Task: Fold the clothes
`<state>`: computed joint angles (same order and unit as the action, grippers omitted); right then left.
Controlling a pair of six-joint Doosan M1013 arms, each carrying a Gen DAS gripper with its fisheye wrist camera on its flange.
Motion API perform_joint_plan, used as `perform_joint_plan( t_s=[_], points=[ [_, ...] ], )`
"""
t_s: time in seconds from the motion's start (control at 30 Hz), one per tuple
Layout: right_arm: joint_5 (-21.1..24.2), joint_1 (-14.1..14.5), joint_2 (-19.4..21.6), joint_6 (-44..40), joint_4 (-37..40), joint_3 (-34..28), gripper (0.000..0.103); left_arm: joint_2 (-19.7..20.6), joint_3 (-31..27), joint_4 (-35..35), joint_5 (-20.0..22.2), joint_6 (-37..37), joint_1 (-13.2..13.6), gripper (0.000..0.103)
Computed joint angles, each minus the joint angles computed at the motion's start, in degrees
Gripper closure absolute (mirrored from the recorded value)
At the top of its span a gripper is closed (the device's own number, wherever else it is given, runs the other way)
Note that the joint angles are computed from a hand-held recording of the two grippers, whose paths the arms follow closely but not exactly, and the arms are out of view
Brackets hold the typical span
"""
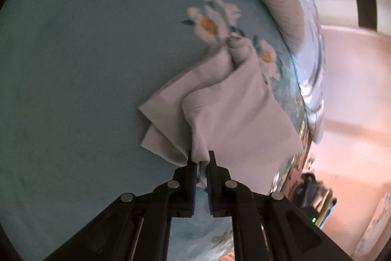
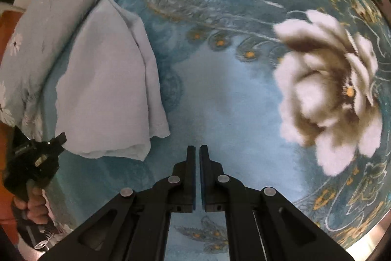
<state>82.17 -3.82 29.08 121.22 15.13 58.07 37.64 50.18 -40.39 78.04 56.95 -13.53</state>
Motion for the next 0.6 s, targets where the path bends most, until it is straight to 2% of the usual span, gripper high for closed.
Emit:
perform_joint_plan(
  t_s=[0.1, 0.13, 0.17, 0.2, 0.23, 0.27, 0.33, 0.5, 0.6],
  points=[
    [-3.12, -1.04, -0.92, -0.55, 3.15, 0.75, 0.1, 0.38, -3.19, 0.47, 2.62, 1.74, 0.34, 0.089],
    [-4.07, -1.36, -1.05, -0.81, 4.29, 0.84, 0.1, 0.35, -4.18, 1.77, 3.01, 2.57, 0.4, 0.082],
    [-5.15, -1.68, -1.03, -1.19, 5.51, 0.76, 0.094, 0.68, -5.62, 4.16, 3.72, 3.12, 0.38, 0.069],
    [-5.83, -1.9, -0.89, -1.57, 6.47, 0.61, 0.076, 1.04, -7.08, 6.58, 4.43, 3.71, 0.34, 0.061],
    [-6.36, -2.11, -0.57, -1.91, 7.43, 0.31, 0.064, 1.41, -8.55, 8.98, 5.13, 4.38, 0.29, 0.049],
    [-6.93, -2.32, -0.25, -2.29, 8.44, 0.03, 0.053, 2.16, -9.78, 9.92, 5.69, 4.56, 0.41, 0.046],
    [-8.49, -2.72, 0.38, -3.41, 10.82, -0.13, 0.052, 3.82, -12.0, 10.29, 6.65, 4.78, 0.86, 0.045],
    [-10.84, -3.32, 0.95, -2.23, 13.52, 0.79, 0.052, 8.15, -16.21, 6.26, 8.76, 6.54, 1.24, 0.044],
    [-13.13, -3.62, 1.11, -0.73, 16.24, 1.68, 0.049, 9.18, -16.46, 3.95, 9.83, 8.98, 0.94, 0.044]
  ],
)
